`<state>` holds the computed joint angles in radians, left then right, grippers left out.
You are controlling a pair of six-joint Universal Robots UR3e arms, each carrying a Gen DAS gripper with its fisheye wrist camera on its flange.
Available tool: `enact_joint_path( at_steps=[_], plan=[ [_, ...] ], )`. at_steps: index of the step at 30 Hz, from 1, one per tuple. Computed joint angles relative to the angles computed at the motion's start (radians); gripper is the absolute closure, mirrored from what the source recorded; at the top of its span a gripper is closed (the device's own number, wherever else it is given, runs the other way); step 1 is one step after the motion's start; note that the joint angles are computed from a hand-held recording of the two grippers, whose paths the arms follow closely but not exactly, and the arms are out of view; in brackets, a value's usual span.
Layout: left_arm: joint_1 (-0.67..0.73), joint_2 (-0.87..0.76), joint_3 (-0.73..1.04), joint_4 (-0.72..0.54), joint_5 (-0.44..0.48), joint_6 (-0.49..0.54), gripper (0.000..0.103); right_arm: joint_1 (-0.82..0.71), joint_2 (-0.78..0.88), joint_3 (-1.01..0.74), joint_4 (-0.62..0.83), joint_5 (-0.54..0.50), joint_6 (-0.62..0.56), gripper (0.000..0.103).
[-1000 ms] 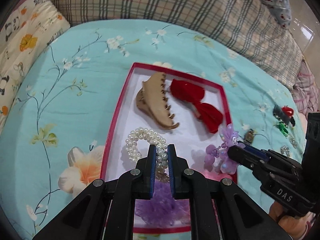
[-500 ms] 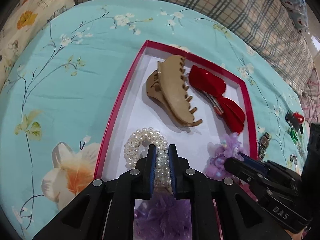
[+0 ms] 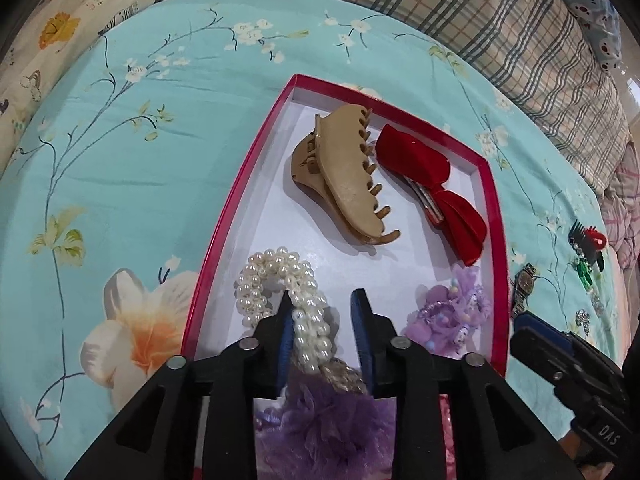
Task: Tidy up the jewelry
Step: 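Carry the pearl bracelet and bear scrunchie into the white box and open both tools, then withdraw both tools from the box toward the remaining jewelry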
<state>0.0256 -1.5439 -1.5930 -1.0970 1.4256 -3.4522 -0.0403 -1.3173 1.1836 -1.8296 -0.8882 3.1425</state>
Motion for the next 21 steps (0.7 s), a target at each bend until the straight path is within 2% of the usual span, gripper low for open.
enact_joint_path(
  at_steps=[3, 7, 12, 13, 21],
  plan=[
    [-0.023, 0.021, 0.009, -0.015, 0.025, -0.011, 0.058, -0.031, -0.051, 0.043, 0.010, 0.012, -0.015, 0.067],
    [-0.061, 0.055, 0.015, -0.041, 0.051, -0.032, 0.046, -0.094, -0.139, 0.114, 0.052, 0.028, -0.064, 0.065],
    [-0.110, 0.099, 0.041, -0.081, 0.063, -0.054, 0.046, -0.222, -0.276, 0.219, 0.134, 0.043, -0.152, 0.062],
    [-0.125, 0.103, 0.052, -0.087, 0.069, -0.060, 0.045, -0.258, -0.299, 0.238, 0.170, 0.075, -0.217, 0.062],
    [-0.251, 0.062, 0.162, -0.121, 0.093, -0.080, 0.045, -0.527, -0.468, 0.339, 0.380, 0.059, -0.404, 0.062]
  ],
)
